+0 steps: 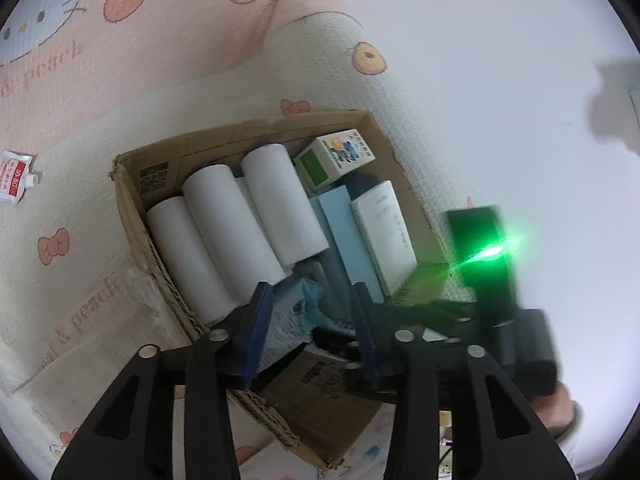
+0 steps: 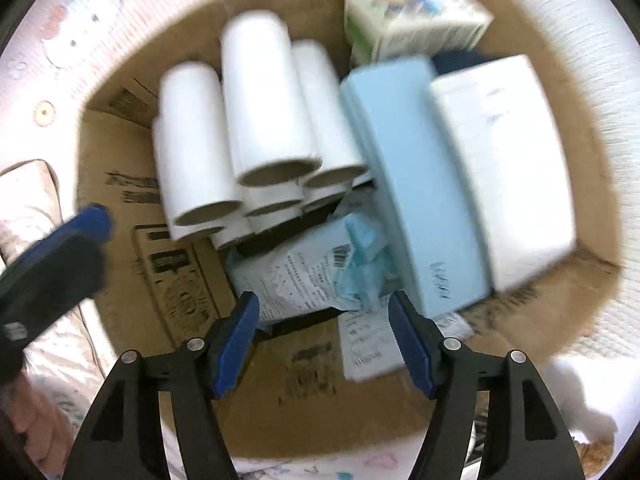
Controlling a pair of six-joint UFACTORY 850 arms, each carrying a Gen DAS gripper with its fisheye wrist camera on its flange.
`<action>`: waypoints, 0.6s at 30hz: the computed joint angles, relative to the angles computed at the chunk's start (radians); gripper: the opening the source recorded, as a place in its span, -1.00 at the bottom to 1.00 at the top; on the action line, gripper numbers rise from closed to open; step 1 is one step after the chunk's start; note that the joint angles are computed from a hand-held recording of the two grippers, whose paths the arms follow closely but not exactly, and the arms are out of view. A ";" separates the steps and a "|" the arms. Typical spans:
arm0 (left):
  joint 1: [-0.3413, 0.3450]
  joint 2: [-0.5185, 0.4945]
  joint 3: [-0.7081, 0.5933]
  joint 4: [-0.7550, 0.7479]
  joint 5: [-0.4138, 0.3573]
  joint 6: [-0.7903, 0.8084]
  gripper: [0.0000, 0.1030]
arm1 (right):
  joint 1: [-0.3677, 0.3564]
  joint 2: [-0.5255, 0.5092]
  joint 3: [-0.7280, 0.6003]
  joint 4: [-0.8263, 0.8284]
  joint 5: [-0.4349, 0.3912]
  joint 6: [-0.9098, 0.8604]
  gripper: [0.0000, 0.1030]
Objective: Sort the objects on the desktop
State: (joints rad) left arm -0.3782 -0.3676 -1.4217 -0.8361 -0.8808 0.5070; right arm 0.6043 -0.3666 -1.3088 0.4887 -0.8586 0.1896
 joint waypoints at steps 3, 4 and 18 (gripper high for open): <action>-0.004 0.026 0.031 -0.042 0.014 0.056 0.01 | -0.001 0.067 0.040 -0.051 0.055 0.057 0.28; -0.006 0.036 0.042 -0.051 0.021 0.072 0.02 | -0.001 0.089 0.054 -0.062 0.075 0.072 0.28; 0.041 0.107 0.139 -0.196 -0.020 0.239 0.00 | 0.130 0.168 0.049 -0.546 0.171 0.508 0.29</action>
State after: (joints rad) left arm -0.3374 -0.2605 -1.2829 -1.0319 -0.9003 0.7463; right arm 0.7342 -0.1981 -1.2599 -0.0575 -0.6878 0.6976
